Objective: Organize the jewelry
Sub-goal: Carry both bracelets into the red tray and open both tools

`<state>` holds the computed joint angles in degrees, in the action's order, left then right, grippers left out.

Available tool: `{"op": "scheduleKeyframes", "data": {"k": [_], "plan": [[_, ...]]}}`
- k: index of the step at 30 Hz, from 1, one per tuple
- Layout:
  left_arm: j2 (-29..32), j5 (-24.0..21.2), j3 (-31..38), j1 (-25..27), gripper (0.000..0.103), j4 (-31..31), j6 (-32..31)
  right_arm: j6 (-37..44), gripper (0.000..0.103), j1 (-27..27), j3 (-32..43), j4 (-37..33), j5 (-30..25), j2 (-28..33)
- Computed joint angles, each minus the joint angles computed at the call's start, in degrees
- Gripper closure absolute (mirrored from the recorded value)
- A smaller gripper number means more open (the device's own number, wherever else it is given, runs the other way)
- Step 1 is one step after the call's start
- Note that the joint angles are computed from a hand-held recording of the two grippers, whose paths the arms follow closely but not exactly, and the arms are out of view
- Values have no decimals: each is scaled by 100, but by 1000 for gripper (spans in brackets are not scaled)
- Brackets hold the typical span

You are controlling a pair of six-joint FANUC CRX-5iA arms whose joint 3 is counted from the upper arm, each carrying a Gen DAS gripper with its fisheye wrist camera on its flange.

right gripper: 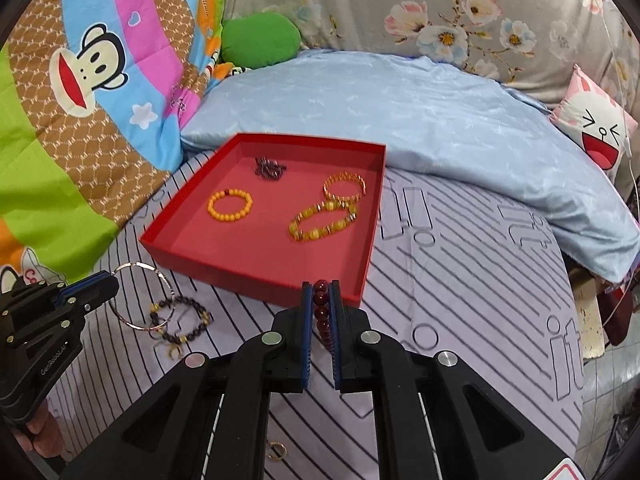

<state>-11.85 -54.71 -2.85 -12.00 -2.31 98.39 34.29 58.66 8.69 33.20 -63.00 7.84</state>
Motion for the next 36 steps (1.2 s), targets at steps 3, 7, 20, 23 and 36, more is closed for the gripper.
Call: {"op": "scheduleKeyframes", "data": {"k": [3, 7, 20, 23, 36], "plan": [[170, 69, 278, -27, 98, -92, -27, 193, 96, -99, 328, 0, 21, 173], [507, 129, 655, -41, 98, -204, -15, 432, 96, -259, 792, -125, 79, 436], [1229, 158, 912, 106, 98, 5, -89, 897, 96, -496, 1467, -757, -65, 1174], [1280, 157, 859, 148, 98, 30, -98, 894, 96, -517, 1459, -772, -151, 1249], [1310, 211, 753, 232, 97, -17, -55, 569, 84, -546, 1110, -426, -177, 1192]]}}
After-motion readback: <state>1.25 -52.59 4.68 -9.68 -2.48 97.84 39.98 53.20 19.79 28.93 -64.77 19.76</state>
